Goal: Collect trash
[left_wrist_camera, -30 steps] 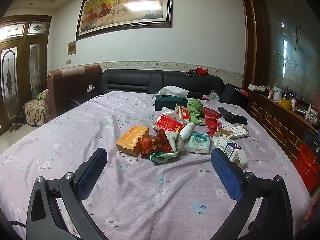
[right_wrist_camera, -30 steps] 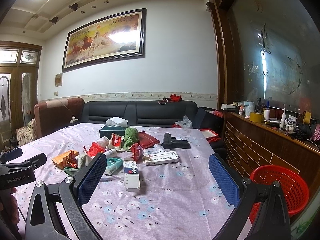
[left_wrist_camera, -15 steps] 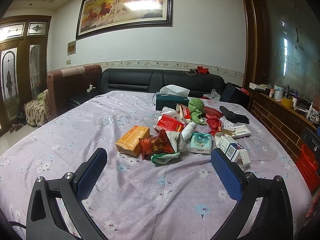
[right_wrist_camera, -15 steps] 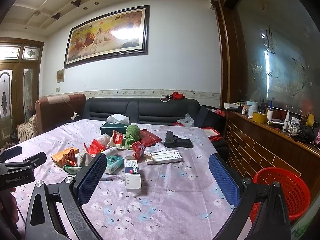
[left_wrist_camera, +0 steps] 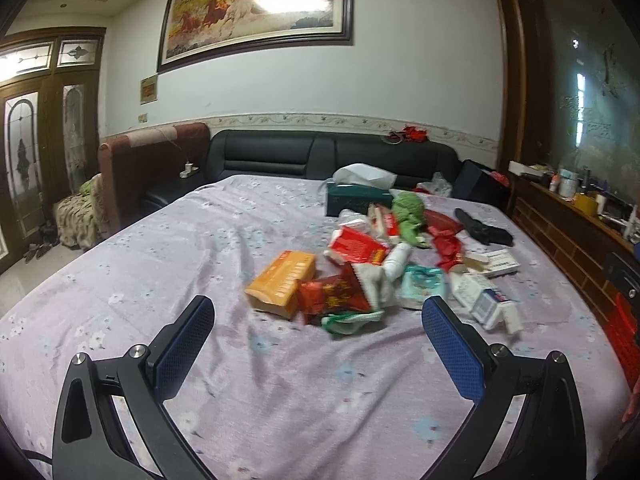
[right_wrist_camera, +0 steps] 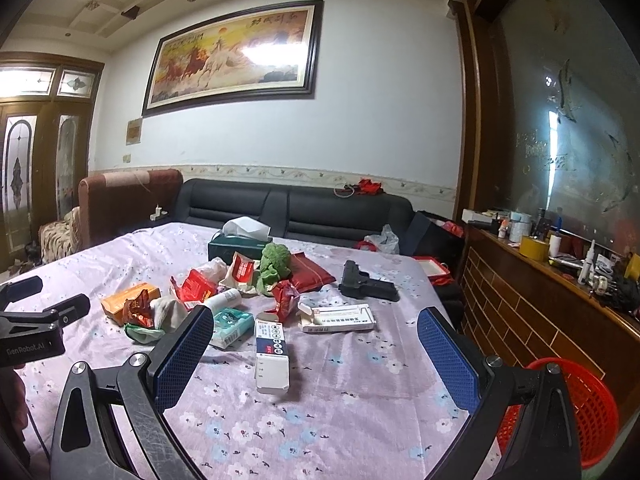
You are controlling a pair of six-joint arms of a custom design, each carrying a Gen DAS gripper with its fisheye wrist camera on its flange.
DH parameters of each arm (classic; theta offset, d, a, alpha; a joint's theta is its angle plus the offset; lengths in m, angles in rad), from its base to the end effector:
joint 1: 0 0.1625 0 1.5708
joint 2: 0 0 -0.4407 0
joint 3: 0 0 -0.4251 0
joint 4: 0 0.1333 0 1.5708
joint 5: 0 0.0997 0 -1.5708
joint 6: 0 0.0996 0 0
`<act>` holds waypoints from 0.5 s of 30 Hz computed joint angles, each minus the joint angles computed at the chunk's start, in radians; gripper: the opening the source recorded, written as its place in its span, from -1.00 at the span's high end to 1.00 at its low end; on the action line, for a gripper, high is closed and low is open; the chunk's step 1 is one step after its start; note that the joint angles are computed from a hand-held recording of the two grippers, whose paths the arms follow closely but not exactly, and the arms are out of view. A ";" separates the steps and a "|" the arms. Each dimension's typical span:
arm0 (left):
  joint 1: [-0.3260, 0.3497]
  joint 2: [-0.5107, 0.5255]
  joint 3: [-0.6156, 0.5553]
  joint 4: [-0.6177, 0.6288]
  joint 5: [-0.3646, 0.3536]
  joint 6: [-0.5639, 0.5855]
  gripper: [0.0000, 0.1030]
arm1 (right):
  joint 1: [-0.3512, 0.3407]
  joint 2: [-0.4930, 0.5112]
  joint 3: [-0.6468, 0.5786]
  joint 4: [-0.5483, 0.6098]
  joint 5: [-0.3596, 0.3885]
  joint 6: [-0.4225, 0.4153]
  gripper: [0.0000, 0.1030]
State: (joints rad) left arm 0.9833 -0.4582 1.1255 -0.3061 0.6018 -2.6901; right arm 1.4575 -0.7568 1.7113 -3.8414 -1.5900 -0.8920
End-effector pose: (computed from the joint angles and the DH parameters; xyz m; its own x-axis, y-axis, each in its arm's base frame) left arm -0.2346 -0.7409 -0.0188 -0.7231 -0.1668 -0.6703 0.5683 0.4078 -0.7146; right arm 0.0528 -0.6981 0.1896 -0.6446 -0.1123 0.7563 -0.7537 0.2595 -0.6038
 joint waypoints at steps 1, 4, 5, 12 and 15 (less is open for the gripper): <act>0.003 0.003 -0.009 0.002 -0.017 0.005 -1.00 | 0.001 0.002 -0.009 0.014 -0.005 -0.001 -1.00; 0.019 0.028 -0.075 0.092 -0.048 -0.034 -1.00 | 0.006 0.013 -0.040 0.056 -0.029 -0.013 -1.00; 0.026 0.040 -0.108 0.146 -0.053 -0.066 -1.00 | 0.008 0.017 -0.057 0.092 -0.047 -0.018 -1.00; 0.066 0.178 -0.403 0.557 0.004 -0.257 -0.99 | 0.010 0.029 -0.190 0.460 -0.143 0.077 -0.99; 0.080 0.218 -0.496 0.640 0.052 -0.287 -0.99 | 0.006 0.049 -0.260 0.608 -0.151 0.132 -0.83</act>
State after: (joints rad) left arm 1.0630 -0.2405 0.6298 0.3341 0.6538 -2.9767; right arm 1.4637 -0.7076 1.4509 -3.2334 -1.7408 -0.7599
